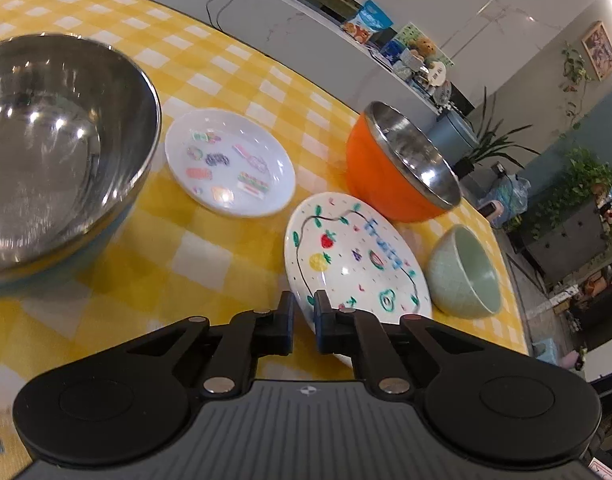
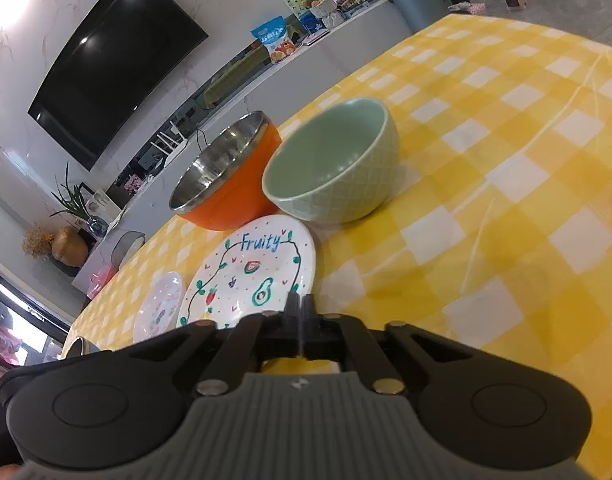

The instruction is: Organize plates and bowls

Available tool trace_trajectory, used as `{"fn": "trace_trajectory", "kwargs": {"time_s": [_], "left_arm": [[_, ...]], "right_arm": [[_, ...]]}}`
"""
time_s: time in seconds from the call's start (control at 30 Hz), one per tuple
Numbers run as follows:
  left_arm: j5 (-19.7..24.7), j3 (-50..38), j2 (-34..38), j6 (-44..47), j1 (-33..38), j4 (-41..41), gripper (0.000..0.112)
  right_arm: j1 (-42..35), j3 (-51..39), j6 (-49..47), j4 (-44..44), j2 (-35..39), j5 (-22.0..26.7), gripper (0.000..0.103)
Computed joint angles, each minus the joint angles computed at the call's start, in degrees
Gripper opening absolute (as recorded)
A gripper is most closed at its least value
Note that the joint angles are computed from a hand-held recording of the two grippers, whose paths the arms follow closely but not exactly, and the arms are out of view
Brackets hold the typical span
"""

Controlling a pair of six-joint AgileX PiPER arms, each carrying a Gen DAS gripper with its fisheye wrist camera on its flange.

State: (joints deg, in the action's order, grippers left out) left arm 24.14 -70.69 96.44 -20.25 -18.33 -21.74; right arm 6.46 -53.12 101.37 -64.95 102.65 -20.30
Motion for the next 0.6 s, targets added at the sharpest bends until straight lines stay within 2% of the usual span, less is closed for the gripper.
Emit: {"fn": "trace_trajectory", "kwargs": {"time_s": [0.07, 0.13, 0.23, 0.3, 0.37, 0.43, 0.47, 0.5, 0.53, 0.6], "left_arm": [[0.79, 0.80, -1.02, 0.23, -0.50, -0.41, 0.008], [0.86, 1.90, -2.38, -0.80, -1.36, 1.22, 0.000], [1.49, 3.12, -4.32, -0.13, -2.02, 1.16, 0.000], [1.99, 2.75, -4.86, -4.09, -2.75, 5.69, 0.001], [1.66, 2.37, -5.16, -9.48, -3.42, 11.70, 0.005], [0.81, 1.91, -5.00, -9.32, -2.80, 11.98, 0.023], [0.67, 1.47, -4.58, -9.78, -2.70, 12.60, 0.027], [0.77, 0.78, -4.07, -10.87, -2.68, 13.99, 0.032], [0.71, 0.14, -3.49, -11.48, -2.64, 15.02, 0.034], [0.12, -0.84, -2.25, -12.37, -2.54, 16.53, 0.043]], "right_arm": [[0.17, 0.94, 3.36, -3.43, -1.38, -0.68, 0.000], [1.79, 2.07, 5.45, -6.39, -3.33, 2.18, 0.000], [3.24, 6.14, -1.45, -0.40, -6.42, 3.83, 0.000], [3.33, 7.87, -5.83, 3.49, -7.22, 4.01, 0.001], [2.87, 8.47, -6.73, 4.85, -7.57, 4.45, 0.002], [1.96, 8.18, -6.93, 6.15, -7.37, 4.41, 0.006], [1.67, 7.72, -6.79, 6.64, -7.11, 4.43, 0.013], [1.27, 7.18, -6.97, 7.41, -6.60, 4.30, 0.027], [0.94, 6.77, -7.51, 8.21, -6.13, 4.07, 0.032], [0.33, 5.24, -8.59, 9.32, -4.65, 3.31, 0.034]]}}
